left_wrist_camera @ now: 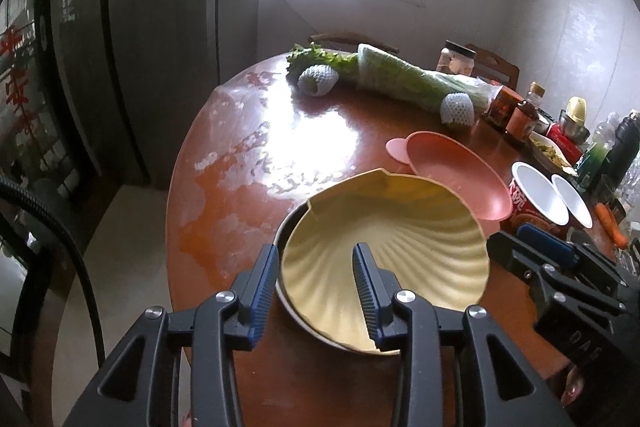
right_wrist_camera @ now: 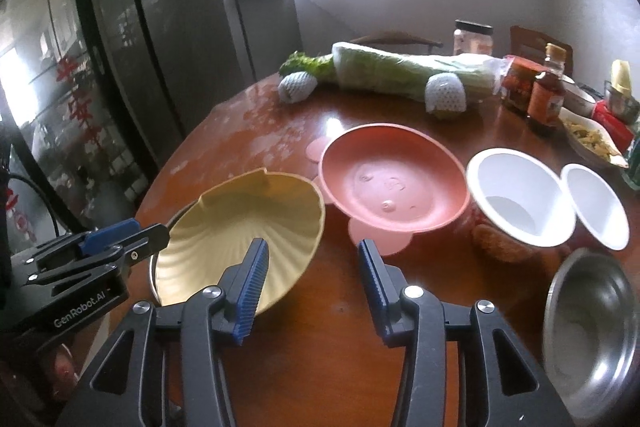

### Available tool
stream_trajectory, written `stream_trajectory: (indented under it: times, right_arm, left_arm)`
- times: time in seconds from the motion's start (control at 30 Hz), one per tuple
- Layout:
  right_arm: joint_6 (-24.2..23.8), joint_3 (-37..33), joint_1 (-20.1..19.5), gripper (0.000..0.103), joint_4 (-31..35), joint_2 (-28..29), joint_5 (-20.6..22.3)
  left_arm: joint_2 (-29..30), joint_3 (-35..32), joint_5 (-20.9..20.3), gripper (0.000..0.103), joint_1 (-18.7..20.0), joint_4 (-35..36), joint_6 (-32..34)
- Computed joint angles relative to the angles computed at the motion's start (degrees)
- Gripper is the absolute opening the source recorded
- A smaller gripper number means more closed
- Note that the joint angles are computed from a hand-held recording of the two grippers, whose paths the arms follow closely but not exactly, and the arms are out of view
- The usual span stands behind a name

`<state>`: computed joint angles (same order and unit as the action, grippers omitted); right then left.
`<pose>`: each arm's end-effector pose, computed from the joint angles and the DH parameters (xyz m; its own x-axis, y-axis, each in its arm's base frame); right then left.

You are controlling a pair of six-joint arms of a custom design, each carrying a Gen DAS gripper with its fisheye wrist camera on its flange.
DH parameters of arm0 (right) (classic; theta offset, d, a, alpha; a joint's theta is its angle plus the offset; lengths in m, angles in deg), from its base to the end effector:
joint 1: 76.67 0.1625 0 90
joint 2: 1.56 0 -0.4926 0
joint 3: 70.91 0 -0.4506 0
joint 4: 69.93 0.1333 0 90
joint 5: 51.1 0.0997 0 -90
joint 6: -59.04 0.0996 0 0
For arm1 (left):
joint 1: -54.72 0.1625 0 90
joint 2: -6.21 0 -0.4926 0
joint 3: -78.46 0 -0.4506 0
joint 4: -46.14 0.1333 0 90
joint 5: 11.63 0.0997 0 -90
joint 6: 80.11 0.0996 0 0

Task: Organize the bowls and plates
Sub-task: 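Open both grippers and withdraw them from the shell plate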

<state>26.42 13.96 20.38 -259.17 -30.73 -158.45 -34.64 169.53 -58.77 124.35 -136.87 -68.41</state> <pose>0.2037 -0.8029 0.0301 -0.7711 -0.3148 0.5534 -0.5992 0.6527 -0.4637 -0.0843 -0.8047 0.1526 -0.7786 -0.0348 -0.6266 0.4221 0.7098 -0.5640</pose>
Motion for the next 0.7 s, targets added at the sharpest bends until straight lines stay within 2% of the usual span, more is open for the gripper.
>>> stream_trajectory:
  times: [0.33, 0.63, 0.7]
  right_arm:
    - [2.2, 3.1, -0.5, 0.050, -3.6, -3.3, 1.4]
    - [4.8, 4.4, -1.1, 0.052, -3.8, -5.2, 1.6]
    - [5.2, 4.3, -1.1, 0.052, -3.6, -5.3, 1.7]
  left_arm:
    - [0.0, -0.7, -0.7, 0.044, -2.4, -0.8, 3.4]
    - [1.0, -3.5, -1.4, 0.047, -3.6, 2.2, 5.4]
    - [1.0, -4.4, -2.6, 0.050, -3.7, 4.2, 5.5]
